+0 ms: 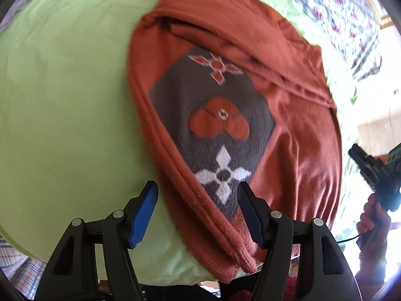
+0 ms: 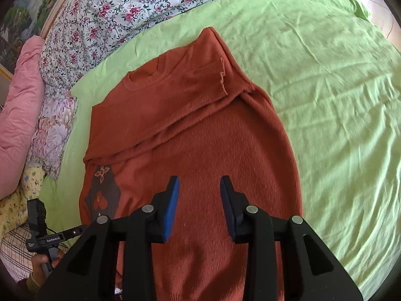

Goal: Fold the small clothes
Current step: 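Grasp the ribbed hem of the sweater with the left tool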

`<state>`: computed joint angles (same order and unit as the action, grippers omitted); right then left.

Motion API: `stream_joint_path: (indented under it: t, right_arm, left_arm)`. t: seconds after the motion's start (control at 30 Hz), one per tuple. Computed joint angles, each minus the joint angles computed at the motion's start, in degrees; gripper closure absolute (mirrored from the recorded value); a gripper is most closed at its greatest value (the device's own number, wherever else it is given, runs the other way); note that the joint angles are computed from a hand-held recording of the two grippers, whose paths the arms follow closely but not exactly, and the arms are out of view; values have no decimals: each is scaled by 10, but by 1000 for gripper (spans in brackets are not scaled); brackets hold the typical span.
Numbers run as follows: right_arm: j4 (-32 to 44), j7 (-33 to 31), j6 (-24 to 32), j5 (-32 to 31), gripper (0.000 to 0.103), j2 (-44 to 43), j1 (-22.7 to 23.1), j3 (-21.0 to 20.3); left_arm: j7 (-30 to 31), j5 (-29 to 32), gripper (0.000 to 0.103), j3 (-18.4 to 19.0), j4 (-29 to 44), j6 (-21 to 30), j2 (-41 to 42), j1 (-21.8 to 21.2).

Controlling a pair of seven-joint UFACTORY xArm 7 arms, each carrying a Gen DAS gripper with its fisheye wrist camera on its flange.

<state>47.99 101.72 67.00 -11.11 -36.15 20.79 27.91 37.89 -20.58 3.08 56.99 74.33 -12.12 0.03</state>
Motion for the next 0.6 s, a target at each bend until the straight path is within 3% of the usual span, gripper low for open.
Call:
stream_joint_path:
  t: [0.27,0.4,0.47,0.57,0.6]
  right_arm:
    - [17,42,27,-2,65,3,5,27]
    - [19,54,31,-3,64,7,11,30]
    - [20,57,34,-2,64,8,16,31]
    - [19,60,44,2,64,3,24,31]
    - [20,63,49,4,64,1,25,32]
  left_arm:
    - [8,27,38,-5,-22,-10,-8,-4]
    - [20,29,46,-1,-30,-10,-13,-2]
    - [32,20,73,6,-23,8,-7,0]
    - [56,3,92,16,-13,31,0,8]
    - [73,-5,93,20,-10,36,-1,12]
